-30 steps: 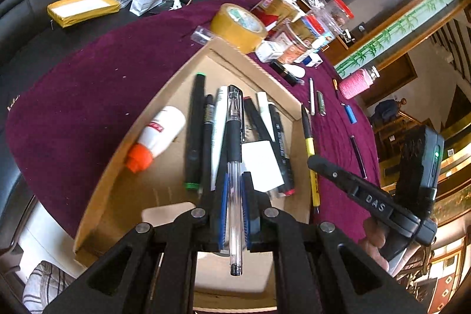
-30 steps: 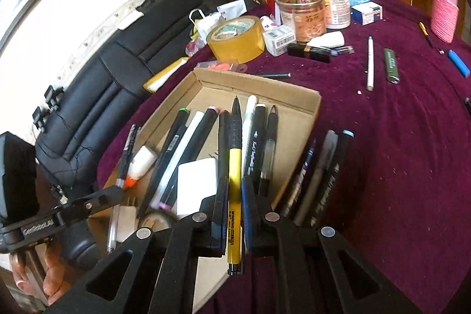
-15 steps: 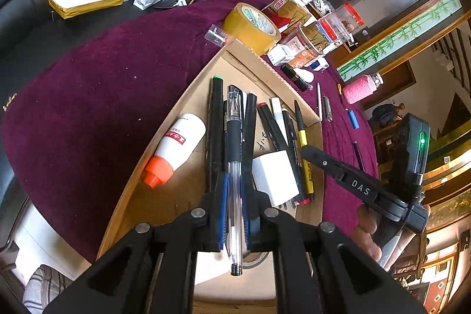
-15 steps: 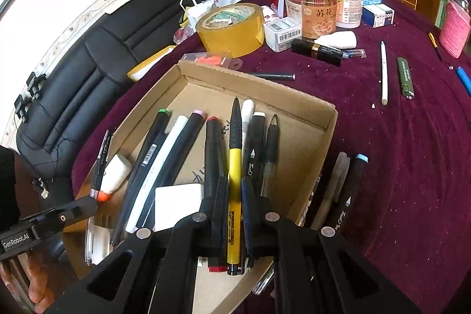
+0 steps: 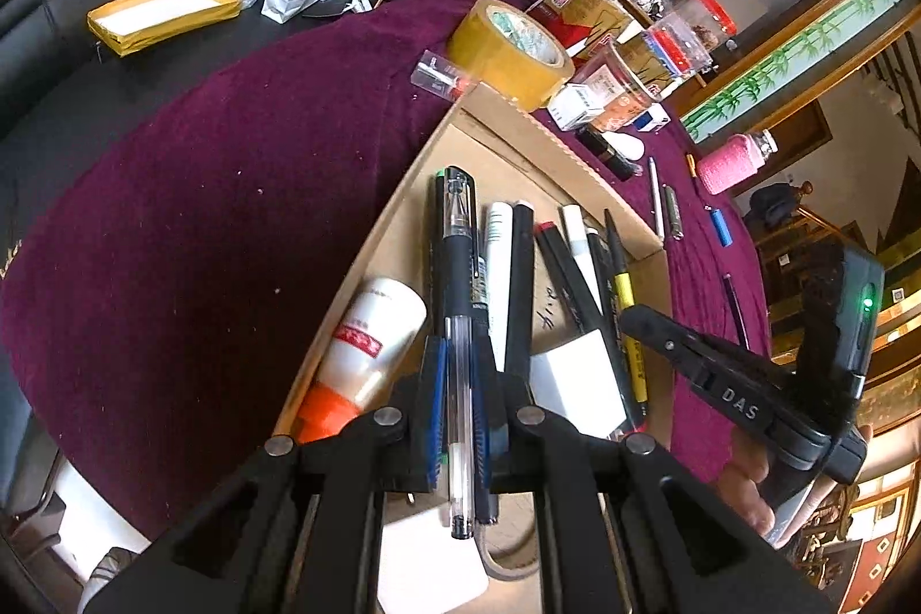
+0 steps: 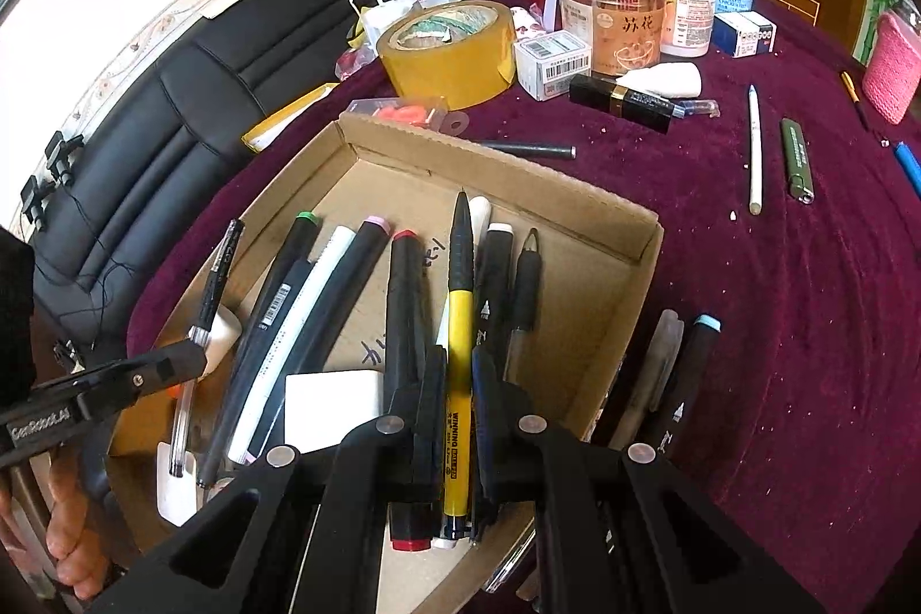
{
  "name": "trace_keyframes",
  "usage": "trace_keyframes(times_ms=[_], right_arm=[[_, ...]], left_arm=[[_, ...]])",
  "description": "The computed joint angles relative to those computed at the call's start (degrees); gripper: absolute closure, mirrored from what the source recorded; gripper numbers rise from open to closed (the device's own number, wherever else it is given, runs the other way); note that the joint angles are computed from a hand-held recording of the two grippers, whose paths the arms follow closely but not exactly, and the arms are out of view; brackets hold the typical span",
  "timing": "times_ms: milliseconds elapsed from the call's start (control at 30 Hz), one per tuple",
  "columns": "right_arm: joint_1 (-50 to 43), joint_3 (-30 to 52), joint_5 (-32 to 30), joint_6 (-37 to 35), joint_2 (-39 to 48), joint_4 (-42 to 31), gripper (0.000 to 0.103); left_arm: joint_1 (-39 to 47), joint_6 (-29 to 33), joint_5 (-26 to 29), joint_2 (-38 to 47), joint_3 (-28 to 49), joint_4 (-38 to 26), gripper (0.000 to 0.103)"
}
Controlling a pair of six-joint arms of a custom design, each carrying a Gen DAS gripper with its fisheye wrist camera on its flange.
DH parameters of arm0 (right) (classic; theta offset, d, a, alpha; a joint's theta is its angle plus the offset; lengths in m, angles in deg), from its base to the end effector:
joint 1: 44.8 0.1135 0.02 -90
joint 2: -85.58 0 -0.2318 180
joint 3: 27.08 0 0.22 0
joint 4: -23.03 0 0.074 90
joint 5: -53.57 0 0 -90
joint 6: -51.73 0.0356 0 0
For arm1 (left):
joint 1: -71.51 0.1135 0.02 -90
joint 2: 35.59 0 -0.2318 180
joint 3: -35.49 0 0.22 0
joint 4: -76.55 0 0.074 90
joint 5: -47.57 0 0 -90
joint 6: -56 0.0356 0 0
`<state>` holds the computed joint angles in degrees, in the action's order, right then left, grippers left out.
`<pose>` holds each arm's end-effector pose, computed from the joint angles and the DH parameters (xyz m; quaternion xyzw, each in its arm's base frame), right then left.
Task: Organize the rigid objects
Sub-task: 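Carry the clear pen and yellow pen into the tray and open both tools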
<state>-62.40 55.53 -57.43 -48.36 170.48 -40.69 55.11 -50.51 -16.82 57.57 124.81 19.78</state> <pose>0.2544 -0.0673 0.2376 0.0252 0.9622 0.1242 0.2411 0.2876 -0.1007 0.2378 0.0553 0.9433 -0.2757 0.1765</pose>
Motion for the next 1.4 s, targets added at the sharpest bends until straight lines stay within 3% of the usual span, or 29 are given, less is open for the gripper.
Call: trace_keyframes(times_ms=[733, 933, 1200, 1300, 1367, 1400], right_arm=[[2.2, -0.5, 1.7, 0.1, 0.8, 1.0, 0.094], [-0.4, 1.3, -2.1, -1.2, 2.1, -1.5, 0.092], [-5.8, 1.2, -7.5, -4.6, -1.4, -5.3, 0.091], [-11.2, 1.5, -11.1, -7.9, -2.8, -8.7, 0.075], [-15.8, 2.1, -13.3, -10.8, -3.7, -11.2, 0.059], [-18.1, 2.5, -14.4, -12.4, -3.9, -12.5, 0.057]], left_arm=[[-0.2, -1.1, 0.3, 2.1, -0.8, 2.1, 0.094], [-0.7, -1.2, 0.2, 1.5, -0.7, 1.9, 0.083], [-3.1, -3.5, -3.7, -2.8, -2.2, 1.8, 0.056], [-5.5, -5.1, -6.3, -6.4, -3.6, 2.2, 0.046], [-7.7, -6.3, -7.6, -8.1, -3.9, 2.4, 0.045], [-9.0, -6.9, -8.1, -8.9, -4.0, 2.5, 0.045]])
